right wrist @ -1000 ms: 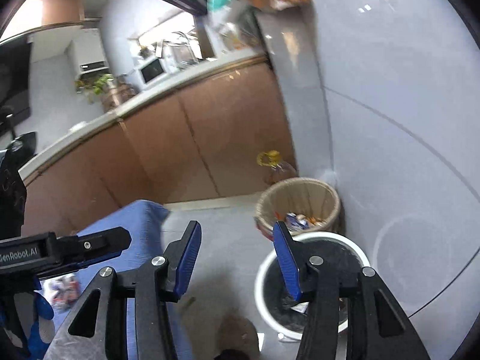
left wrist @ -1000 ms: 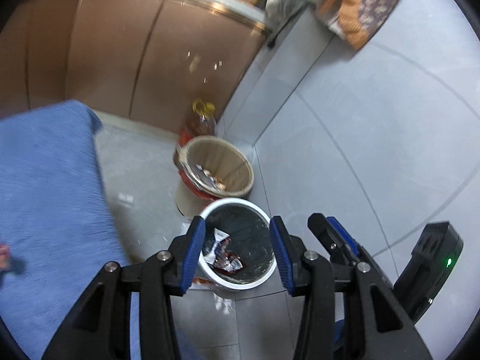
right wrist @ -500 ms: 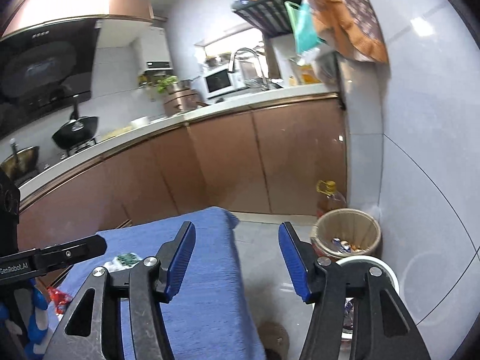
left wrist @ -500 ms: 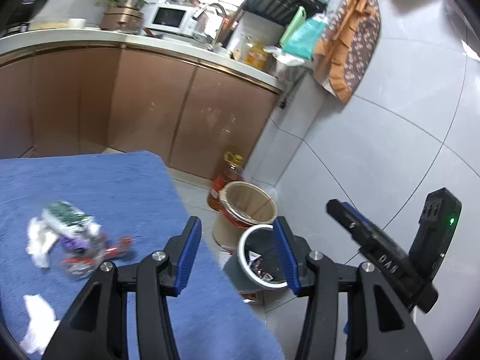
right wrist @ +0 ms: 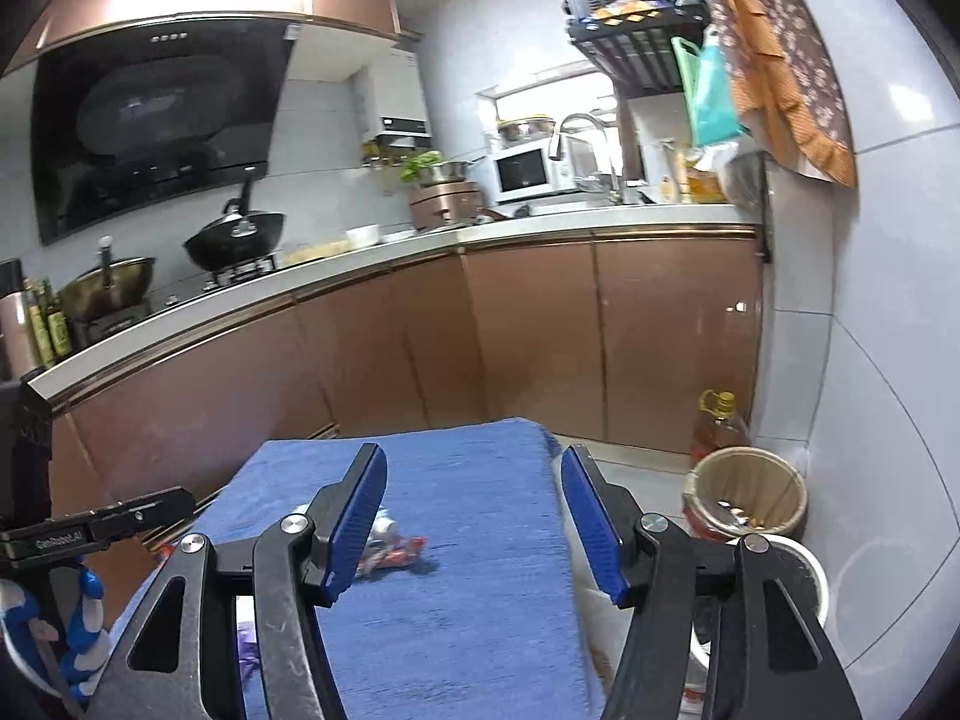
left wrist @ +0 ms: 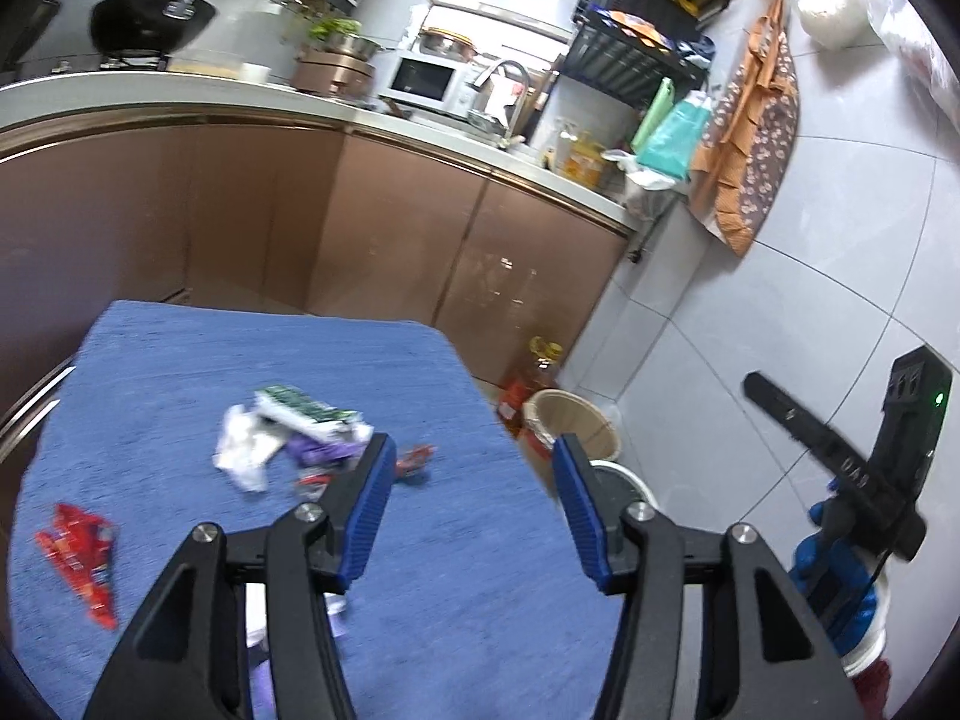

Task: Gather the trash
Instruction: 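Return both tools from the bin to the table, then grasp the purple wrapper with the left tool while the right tool lifts a white tissue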

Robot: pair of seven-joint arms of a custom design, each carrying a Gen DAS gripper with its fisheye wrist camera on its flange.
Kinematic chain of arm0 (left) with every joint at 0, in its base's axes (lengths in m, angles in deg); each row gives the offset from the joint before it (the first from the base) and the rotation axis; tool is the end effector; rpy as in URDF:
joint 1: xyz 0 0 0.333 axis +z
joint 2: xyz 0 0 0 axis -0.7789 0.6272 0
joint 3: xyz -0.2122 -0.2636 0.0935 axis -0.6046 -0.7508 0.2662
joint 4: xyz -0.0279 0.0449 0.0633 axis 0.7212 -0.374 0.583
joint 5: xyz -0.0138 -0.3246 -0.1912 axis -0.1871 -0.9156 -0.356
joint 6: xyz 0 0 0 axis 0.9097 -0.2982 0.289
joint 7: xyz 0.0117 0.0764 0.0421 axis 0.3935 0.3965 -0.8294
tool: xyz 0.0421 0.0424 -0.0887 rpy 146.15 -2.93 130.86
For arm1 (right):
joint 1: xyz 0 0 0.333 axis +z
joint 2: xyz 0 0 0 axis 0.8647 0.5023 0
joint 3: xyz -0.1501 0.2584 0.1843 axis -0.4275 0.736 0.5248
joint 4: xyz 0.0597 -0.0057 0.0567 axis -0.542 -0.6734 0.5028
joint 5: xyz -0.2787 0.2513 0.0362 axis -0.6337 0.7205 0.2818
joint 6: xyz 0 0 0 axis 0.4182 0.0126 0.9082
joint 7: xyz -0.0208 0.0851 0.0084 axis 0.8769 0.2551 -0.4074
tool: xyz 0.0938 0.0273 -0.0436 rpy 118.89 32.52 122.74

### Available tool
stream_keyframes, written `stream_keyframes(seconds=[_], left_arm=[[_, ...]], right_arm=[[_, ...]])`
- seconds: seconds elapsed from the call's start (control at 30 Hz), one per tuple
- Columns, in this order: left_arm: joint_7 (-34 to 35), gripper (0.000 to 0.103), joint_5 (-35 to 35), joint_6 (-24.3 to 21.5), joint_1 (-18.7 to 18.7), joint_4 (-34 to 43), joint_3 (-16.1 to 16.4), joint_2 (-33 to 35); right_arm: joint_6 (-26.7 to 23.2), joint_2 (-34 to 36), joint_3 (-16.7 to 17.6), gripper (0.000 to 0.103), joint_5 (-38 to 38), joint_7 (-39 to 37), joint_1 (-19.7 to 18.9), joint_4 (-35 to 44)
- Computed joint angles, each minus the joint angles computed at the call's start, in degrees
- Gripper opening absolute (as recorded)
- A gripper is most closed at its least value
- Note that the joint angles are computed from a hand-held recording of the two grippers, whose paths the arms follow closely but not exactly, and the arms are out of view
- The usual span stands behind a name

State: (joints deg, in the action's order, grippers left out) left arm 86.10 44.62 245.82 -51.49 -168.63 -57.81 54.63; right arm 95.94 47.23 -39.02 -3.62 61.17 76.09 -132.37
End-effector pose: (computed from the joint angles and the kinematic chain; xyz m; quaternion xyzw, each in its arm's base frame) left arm 0.4273 -0.2234 0.6889 -0.6773 0.5267 -0.4483 0.2509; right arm 0.5176 0.0825 0.6724 -0.6919 0.4200 -0.2168 0.5458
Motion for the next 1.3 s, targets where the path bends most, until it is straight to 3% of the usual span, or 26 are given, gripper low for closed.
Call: stream_keyframes(seconds=[0.4,0.73,0.93,1.1,1.3], left_arm=[[0.64,0.054,-5.39,-2.46,2.71,-17.98,2.47,-19.82],[1.63,0.054,-10.28,-3.88,4.38,-26.24,2.69,-25.81],[3.66,0.054,-13.42,-0.77,0.82,-29.52,3.93,-23.44],[6.44,0.054,-16.13,2.08,-3.09,-29.46,4.16,-16.60],[9.21,0.054,-17.80,3.75,-4.90,-26.90,4.94,-9.12]], right_arm=[[-11.60,-2.80,-0.68,0.058,-2.20,1.45,1.12,-1.46],[-17.29,-0.72,1.38,0.059,-7.84,4.45,1.66,-2.14],[-19.95,2.22,2.82,0.059,-11.39,5.31,2.09,-1.20],[-23.35,5.31,3.88,0.059,-13.98,5.46,1.91,0.01],[-26.00,9.15,5.09,0.059,-15.77,6.59,0.85,1.98]])
